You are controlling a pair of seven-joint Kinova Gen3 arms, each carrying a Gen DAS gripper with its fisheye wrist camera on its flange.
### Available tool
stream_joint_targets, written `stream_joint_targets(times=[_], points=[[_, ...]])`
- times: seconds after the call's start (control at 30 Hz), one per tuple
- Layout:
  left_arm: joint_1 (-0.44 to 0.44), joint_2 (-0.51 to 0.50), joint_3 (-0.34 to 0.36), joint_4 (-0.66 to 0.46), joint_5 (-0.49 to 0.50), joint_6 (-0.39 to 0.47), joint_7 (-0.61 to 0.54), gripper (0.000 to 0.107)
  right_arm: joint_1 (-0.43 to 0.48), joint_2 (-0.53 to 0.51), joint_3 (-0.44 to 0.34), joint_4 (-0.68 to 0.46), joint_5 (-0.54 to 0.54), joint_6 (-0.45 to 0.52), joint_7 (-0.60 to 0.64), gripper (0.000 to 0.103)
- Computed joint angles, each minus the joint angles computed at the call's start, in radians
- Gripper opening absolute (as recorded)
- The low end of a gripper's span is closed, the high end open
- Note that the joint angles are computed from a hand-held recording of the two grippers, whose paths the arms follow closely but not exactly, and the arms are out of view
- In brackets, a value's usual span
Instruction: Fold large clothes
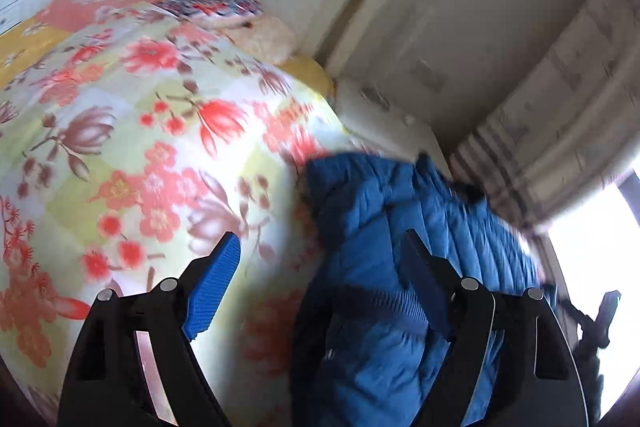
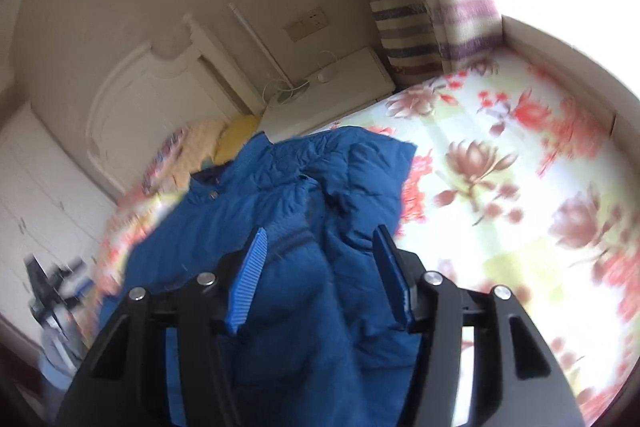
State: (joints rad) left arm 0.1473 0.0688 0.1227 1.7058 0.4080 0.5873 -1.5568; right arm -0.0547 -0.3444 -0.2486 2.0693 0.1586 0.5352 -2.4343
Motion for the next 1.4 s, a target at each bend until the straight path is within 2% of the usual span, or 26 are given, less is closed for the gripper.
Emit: stream_joint_targets(times=[0.1, 0.17, 0.23, 0.3, 0.37, 0.47, 0.57, 0.8, 0.93, 1.0, 1.07, 1.1, 1.17, 1.23, 1.3, 1.37, 1.4], points=[[0.081, 0.005, -0.047, -0.007, -0.018, 0.048, -0.075, 0.079, -0.139, 0.029, 0.082, -0.03, 0.028, 0.067, 0.122, 0.055], [0.154, 0.023, -0.084, -0.036, -0.085, 0.088, -0.076, 0.081, -0.216, 0.062, 0.143, -0.059, 0.014, 0.114, 0.203, 0.056], [0.246, 0.041, -0.136, -0.05, -0.152, 0.106, -0.055, 0.082, -0.223, 0.088, 0.171, -0.065, -0.034, 0.11, 0.285, 0.059], [0.333, 0.049, -0.206, -0.05, -0.165, 0.108, -0.054, 0.083, -0.168, 0.089, 0.146, -0.057, -0.104, 0.08, 0.362, 0.059], [0.375, 0.05, -0.241, -0.044, -0.168, 0.101, -0.056, 0.085, -0.161, 0.078, 0.145, -0.04, -0.14, 0.037, 0.409, 0.059], [0.354, 0.059, -0.239, -0.041, -0.14, 0.107, -0.087, 0.085, -0.188, 0.056, 0.149, -0.04, -0.176, 0.031, 0.471, 0.059], [0.339, 0.057, -0.241, -0.035, -0.109, 0.12, -0.099, 0.086, -0.139, 0.094, 0.074, -0.087, -0.115, 0.098, 0.434, 0.059], [0.328, 0.075, -0.253, -0.052, -0.074, 0.155, -0.158, 0.086, -0.182, 0.114, 0.142, -0.056, -0.203, 0.057, 0.517, 0.062], [0.285, 0.094, -0.225, -0.07, 0.035, 0.173, -0.296, 0.085, -0.168, 0.102, 0.124, -0.033, -0.202, 0.025, 0.508, 0.059], [0.277, 0.11, -0.218, -0.078, 0.066, 0.186, -0.345, 0.082, -0.165, 0.096, 0.118, -0.03, -0.199, 0.022, 0.503, 0.056], [0.231, 0.113, -0.176, -0.053, 0.104, 0.162, -0.402, 0.08, -0.174, 0.095, 0.131, -0.028, -0.215, 0.022, 0.519, 0.056], [0.19, 0.105, -0.137, -0.021, 0.141, 0.127, -0.434, 0.075, -0.18, 0.095, 0.146, -0.025, -0.23, 0.021, 0.536, 0.056], [0.113, 0.07, -0.066, 0.049, 0.222, 0.046, -0.488, 0.042, -0.193, 0.099, 0.174, -0.018, -0.273, 0.013, 0.579, 0.056], [0.105, -0.012, -0.062, 0.135, 0.303, -0.036, -0.513, 0.019, -0.174, 0.091, 0.164, -0.004, -0.296, -0.007, 0.594, 0.053], [0.172, -0.104, -0.114, 0.215, 0.385, -0.105, -0.581, 0.016, -0.111, 0.053, 0.09, 0.028, -0.263, -0.057, 0.545, 0.021], [0.264, -0.197, -0.195, 0.274, 0.466, -0.12, -0.66, 0.015, -0.052, -0.026, -0.002, 0.059, -0.195, -0.092, 0.464, 0.009], [0.31, -0.243, -0.217, 0.295, 0.495, -0.138, -0.7, 0.015, -0.029, -0.072, -0.049, 0.064, -0.181, -0.093, 0.423, 0.007]])
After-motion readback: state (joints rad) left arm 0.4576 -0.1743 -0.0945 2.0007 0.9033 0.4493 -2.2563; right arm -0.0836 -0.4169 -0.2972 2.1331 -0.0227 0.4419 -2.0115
